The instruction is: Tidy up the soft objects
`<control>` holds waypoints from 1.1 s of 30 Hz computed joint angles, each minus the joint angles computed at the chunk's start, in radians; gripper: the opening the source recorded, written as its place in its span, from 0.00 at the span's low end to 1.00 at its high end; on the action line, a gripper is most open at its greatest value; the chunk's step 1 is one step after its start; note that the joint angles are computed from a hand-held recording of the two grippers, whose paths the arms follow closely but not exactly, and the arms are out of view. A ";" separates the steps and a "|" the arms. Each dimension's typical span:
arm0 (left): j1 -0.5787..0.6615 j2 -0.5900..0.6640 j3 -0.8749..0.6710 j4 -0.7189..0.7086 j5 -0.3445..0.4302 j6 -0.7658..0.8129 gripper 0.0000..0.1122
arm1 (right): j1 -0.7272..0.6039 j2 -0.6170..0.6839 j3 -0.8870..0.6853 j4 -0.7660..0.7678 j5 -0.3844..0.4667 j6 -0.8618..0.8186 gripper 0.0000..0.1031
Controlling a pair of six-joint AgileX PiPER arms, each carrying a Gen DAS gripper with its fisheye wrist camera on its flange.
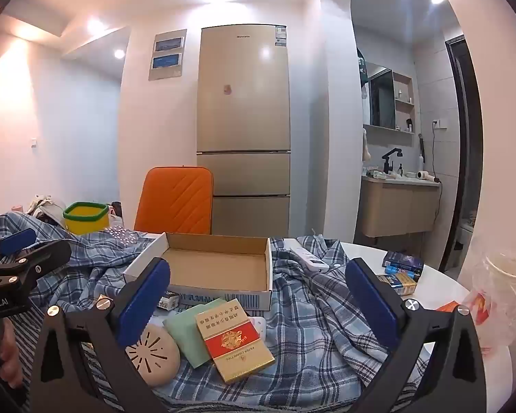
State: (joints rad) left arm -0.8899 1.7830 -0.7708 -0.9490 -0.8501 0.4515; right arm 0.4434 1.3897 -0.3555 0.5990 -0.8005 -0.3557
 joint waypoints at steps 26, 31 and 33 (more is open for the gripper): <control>0.008 -0.010 0.012 0.009 0.001 -0.031 0.92 | 0.005 -0.008 -0.001 0.016 0.012 -0.015 1.00; 0.002 -0.007 0.011 0.007 -0.010 -0.019 0.92 | 0.008 -0.009 0.000 0.019 0.010 -0.019 1.00; 0.001 -0.005 0.011 0.008 -0.014 -0.020 0.92 | 0.007 -0.008 0.000 0.017 0.009 -0.017 1.00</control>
